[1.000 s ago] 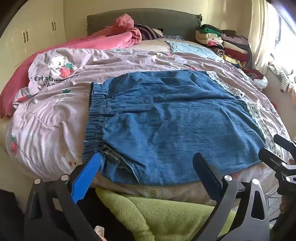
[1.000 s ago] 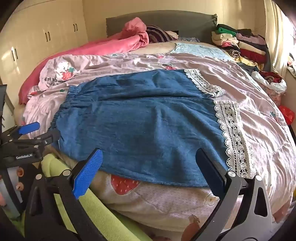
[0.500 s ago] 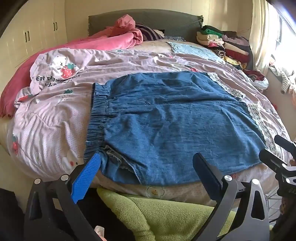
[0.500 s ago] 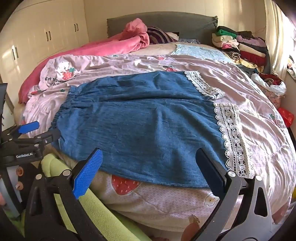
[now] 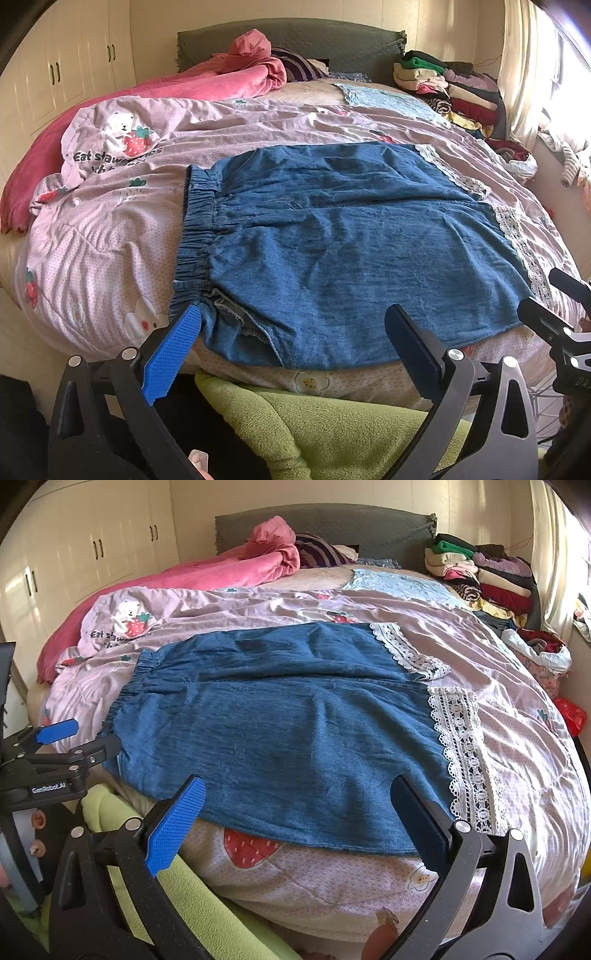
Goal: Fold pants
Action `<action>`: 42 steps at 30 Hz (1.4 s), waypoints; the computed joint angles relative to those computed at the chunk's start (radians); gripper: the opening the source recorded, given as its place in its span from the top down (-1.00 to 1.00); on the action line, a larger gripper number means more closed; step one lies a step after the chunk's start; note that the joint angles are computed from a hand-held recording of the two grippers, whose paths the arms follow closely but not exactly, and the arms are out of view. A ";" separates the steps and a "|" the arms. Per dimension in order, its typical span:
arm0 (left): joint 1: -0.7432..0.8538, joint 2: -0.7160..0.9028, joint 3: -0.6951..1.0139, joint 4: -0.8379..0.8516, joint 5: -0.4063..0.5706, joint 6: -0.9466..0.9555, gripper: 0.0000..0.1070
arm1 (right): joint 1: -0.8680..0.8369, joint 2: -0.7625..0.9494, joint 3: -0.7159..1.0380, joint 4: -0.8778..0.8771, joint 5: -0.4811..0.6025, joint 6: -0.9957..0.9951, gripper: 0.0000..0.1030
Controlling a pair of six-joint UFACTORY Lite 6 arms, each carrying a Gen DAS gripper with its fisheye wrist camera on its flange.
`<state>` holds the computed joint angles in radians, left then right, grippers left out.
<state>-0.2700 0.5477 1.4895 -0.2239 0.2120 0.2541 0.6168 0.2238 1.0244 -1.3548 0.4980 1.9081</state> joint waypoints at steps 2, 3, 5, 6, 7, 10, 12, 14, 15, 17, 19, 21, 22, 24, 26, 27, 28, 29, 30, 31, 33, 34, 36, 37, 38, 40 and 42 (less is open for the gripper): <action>0.001 0.002 0.004 -0.006 0.003 0.007 -0.85 | 0.001 0.000 0.000 -0.001 0.002 0.001 -0.84; 0.003 0.001 0.003 -0.006 0.003 0.008 -0.85 | 0.000 0.001 0.000 -0.001 0.001 0.001 -0.84; 0.003 0.000 0.003 -0.010 0.004 0.011 -0.85 | 0.001 0.000 0.002 0.003 0.002 -0.005 -0.84; 0.002 0.000 0.002 -0.004 0.001 0.006 -0.85 | 0.002 0.000 0.002 0.004 0.003 -0.007 -0.84; 0.002 -0.001 0.000 -0.007 0.000 0.009 -0.85 | 0.003 0.000 0.004 0.007 0.005 -0.010 -0.84; 0.008 0.002 0.018 -0.009 0.015 0.013 -0.85 | 0.003 0.004 0.005 0.001 0.005 -0.004 -0.84; 0.008 0.003 0.018 -0.008 0.015 0.010 -0.85 | 0.004 0.004 0.006 0.003 0.007 -0.004 -0.84; 0.007 0.003 0.017 -0.009 0.013 0.012 -0.85 | 0.004 0.003 0.004 -0.001 0.007 0.000 -0.84; 0.007 0.003 0.017 -0.008 0.013 0.011 -0.85 | 0.006 0.003 0.005 0.002 0.008 -0.004 -0.84; 0.009 0.000 0.017 -0.001 0.014 0.004 -0.85 | 0.004 0.004 0.006 0.004 0.008 -0.008 -0.84; 0.017 0.000 0.024 -0.009 0.022 0.013 -0.85 | 0.010 0.016 0.027 0.027 0.014 -0.030 -0.84; 0.023 0.001 0.031 -0.012 0.028 0.019 -0.85 | 0.010 0.015 0.028 0.026 0.015 -0.030 -0.84; 0.022 0.002 0.031 -0.003 0.028 0.011 -0.85 | 0.010 0.016 0.026 0.020 0.015 -0.023 -0.84; 0.027 0.008 0.042 0.000 0.033 0.010 -0.85 | 0.012 0.020 0.032 0.024 0.015 -0.030 -0.84; 0.031 0.009 0.047 -0.006 0.037 0.019 -0.85 | 0.014 0.025 0.041 0.030 0.018 -0.035 -0.84; 0.028 0.008 0.042 -0.003 0.033 0.015 -0.85 | 0.012 0.023 0.035 0.026 0.015 -0.031 -0.84; 0.027 0.007 0.040 -0.002 0.032 0.014 -0.85 | 0.013 0.024 0.036 0.025 0.018 -0.030 -0.84; 0.031 0.010 0.046 -0.003 0.037 0.019 -0.85 | 0.014 0.027 0.043 0.034 0.018 -0.039 -0.84; 0.030 0.009 0.046 0.002 0.037 0.013 -0.85 | 0.013 0.025 0.037 0.025 0.017 -0.030 -0.84; 0.030 0.011 0.046 0.001 0.037 0.013 -0.85 | 0.016 0.027 0.044 0.033 0.021 -0.038 -0.84; 0.031 0.015 0.052 0.012 0.037 0.002 -0.85 | 0.012 0.029 0.043 0.023 0.013 -0.033 -0.84; 0.032 0.021 0.057 0.013 0.037 0.001 -0.85 | 0.015 0.032 0.049 0.029 0.016 -0.041 -0.84; 0.031 0.033 0.066 0.021 0.033 -0.009 -0.85 | 0.012 0.042 0.063 0.038 0.008 -0.056 -0.84; 0.033 0.040 0.076 0.016 0.036 -0.005 -0.85 | 0.010 0.050 0.074 0.045 0.005 -0.070 -0.84; 0.029 0.049 0.079 0.028 0.027 -0.021 -0.85 | 0.003 0.056 0.082 0.044 -0.005 -0.075 -0.84; 0.037 0.066 0.103 0.005 0.034 0.003 -0.85 | -0.015 0.072 0.099 0.041 -0.032 -0.092 -0.84; 0.044 0.086 0.131 0.021 0.041 -0.018 -0.85 | -0.029 0.084 0.116 0.035 -0.047 -0.106 -0.84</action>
<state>-0.2263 0.6335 1.6206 -0.2028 0.2530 0.2363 0.5877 0.3073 1.1408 -1.3199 0.4507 1.8022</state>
